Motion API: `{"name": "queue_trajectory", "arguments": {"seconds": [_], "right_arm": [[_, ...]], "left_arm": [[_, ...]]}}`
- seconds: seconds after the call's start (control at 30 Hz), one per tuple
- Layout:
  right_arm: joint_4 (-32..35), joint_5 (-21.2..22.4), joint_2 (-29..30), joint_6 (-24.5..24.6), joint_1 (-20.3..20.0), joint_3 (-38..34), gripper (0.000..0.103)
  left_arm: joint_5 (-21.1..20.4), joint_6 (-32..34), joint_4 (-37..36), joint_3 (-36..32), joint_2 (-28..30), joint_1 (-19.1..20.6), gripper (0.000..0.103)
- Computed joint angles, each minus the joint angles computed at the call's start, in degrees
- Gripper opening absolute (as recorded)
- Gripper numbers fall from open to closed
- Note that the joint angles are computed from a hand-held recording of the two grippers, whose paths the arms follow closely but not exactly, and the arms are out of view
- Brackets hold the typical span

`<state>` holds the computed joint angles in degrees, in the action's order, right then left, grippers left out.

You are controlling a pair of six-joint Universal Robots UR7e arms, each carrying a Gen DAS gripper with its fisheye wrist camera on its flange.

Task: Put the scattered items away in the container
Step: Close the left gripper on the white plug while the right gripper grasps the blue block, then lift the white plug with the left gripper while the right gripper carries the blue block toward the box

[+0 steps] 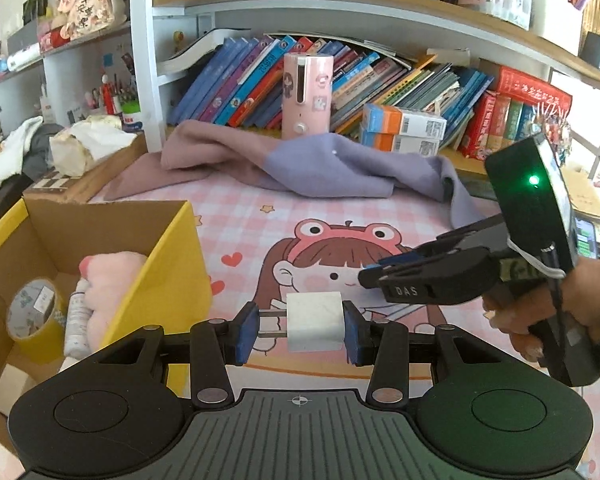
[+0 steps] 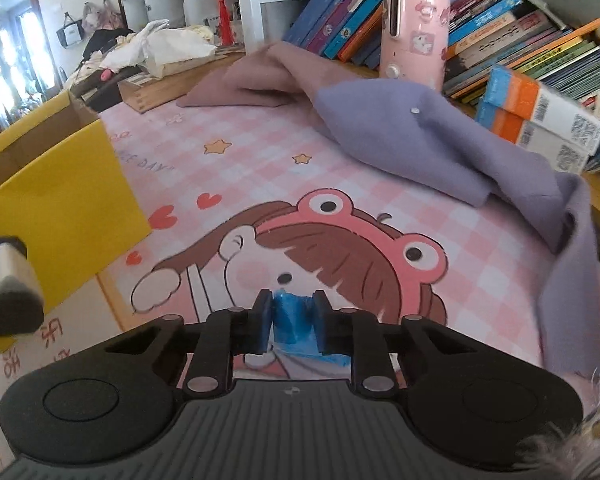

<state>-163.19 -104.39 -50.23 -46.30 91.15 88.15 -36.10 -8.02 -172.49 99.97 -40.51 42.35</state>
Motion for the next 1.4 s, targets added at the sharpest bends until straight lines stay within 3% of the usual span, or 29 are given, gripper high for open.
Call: {"name": "queue_trajectory", "arguments": {"seconds": [0.1,0.23,0.3,0.83,1.13,1.4], "right_arm": [[-1.8,0.6,-2.4,3.4,0.0,2.9,0.018],[-3.3,4.4,-7.2,13.1,-0.5,7.3,0.017],[-4.7,4.1,-8.8,15.3,-0.5,9.5,0.017],[-12.5,1.3,-17.2,18.2,1.3,23.3,0.017],[-16.8,-4.1,-20.2,21.5,5.1,30.2,0.017],[-28.2,-13.6,-18.7,26.0,11.9,35.5,0.017]], "left_arm": [[-0.2,0.4,-1.0,1.4,-0.8,-0.7,0.042],[-0.1,0.1,-2.1,3.2,-1.8,-1.5,0.042],[-0.6,-0.7,-1.7,3.9,-2.4,-1.7,0.042],[-5.2,-0.8,1.0,9.0,-7.3,-4.2,0.042],[-11.1,1.5,1.3,13.5,-12.3,-4.4,0.042],[-18.8,9.2,-2.6,19.4,-18.8,-3.8,0.042]]}}
